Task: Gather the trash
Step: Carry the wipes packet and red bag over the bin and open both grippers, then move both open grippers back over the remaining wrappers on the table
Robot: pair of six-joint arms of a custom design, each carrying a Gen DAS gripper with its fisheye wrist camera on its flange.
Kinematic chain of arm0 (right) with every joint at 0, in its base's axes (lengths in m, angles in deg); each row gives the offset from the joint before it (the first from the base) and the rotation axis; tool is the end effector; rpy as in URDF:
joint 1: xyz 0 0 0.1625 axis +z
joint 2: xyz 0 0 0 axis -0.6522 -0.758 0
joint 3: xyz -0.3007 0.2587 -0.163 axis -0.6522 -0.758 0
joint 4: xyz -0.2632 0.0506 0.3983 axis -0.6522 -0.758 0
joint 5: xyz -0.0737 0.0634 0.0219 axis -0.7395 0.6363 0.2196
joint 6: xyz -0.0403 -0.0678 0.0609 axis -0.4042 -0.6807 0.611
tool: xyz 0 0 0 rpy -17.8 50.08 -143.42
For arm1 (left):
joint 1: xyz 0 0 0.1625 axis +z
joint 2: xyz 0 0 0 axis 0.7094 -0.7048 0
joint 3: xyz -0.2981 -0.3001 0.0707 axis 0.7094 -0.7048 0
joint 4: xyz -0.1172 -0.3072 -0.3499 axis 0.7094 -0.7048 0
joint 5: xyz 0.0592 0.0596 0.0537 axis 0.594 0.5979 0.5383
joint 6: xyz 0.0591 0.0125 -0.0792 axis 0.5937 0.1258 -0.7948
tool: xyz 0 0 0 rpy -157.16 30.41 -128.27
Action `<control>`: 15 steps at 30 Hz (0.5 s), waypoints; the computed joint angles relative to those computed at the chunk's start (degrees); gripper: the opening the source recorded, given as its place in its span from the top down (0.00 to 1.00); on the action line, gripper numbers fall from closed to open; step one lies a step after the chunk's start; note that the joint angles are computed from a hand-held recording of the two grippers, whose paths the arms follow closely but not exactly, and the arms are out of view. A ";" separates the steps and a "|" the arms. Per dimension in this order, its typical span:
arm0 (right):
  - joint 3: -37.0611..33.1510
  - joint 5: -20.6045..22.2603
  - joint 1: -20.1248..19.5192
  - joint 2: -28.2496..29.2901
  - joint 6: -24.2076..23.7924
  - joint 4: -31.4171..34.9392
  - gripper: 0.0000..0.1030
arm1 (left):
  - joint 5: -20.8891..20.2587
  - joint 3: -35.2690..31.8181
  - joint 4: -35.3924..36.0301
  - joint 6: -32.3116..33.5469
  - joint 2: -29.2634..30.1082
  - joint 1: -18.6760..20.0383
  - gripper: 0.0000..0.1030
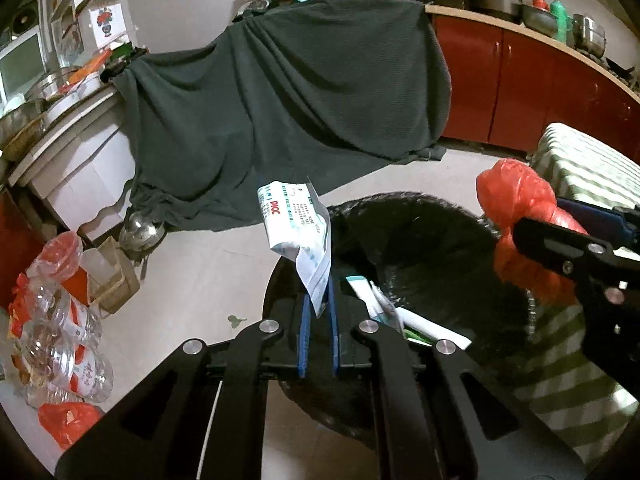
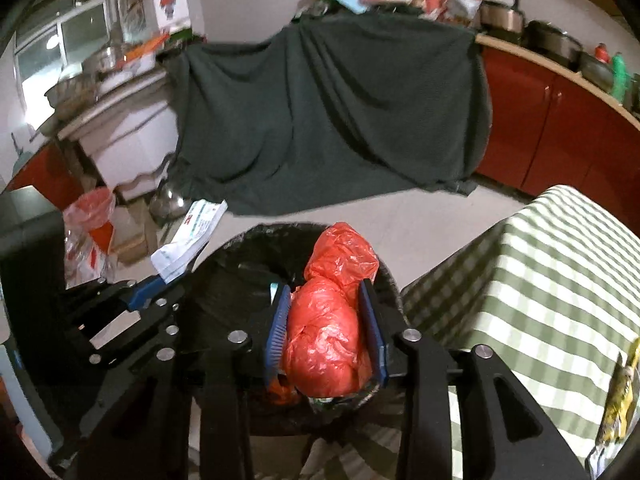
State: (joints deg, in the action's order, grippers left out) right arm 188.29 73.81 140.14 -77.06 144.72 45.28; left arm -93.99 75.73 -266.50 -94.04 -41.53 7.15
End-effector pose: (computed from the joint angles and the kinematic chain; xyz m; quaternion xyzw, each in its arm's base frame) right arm 0.1771 -0.4862 0.0185 0.2847 -0.8897 0.2590 0.2456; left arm -0.0841 -0.4768 0.0339 0.1054 0.8221 -0.3496 0.4368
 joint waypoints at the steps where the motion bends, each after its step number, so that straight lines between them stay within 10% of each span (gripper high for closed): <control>1: -0.44 0.15 0.07 0.20 0.70 0.21 0.60 | -0.30 -0.32 -0.37 0.36 0.24 0.55 0.92; 8: 1.30 -0.43 0.01 -1.51 0.31 -3.17 0.49 | -1.69 -1.46 -0.42 0.98 0.56 2.27 0.89; 11: 2.50 -0.88 -0.30 -2.90 0.12 -3.74 0.49 | -1.41 -0.96 -1.50 0.85 0.21 1.63 0.66; 15: 4.56 -1.56 -0.50 -5.90 -0.14 -4.58 0.49 | -1.54 -0.13 -1.06 -0.54 -0.62 0.49 0.61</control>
State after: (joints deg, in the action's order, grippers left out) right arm 192.85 72.25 139.65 -82.96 144.58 40.70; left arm -95.53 75.60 -267.55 -94.59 -42.15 7.64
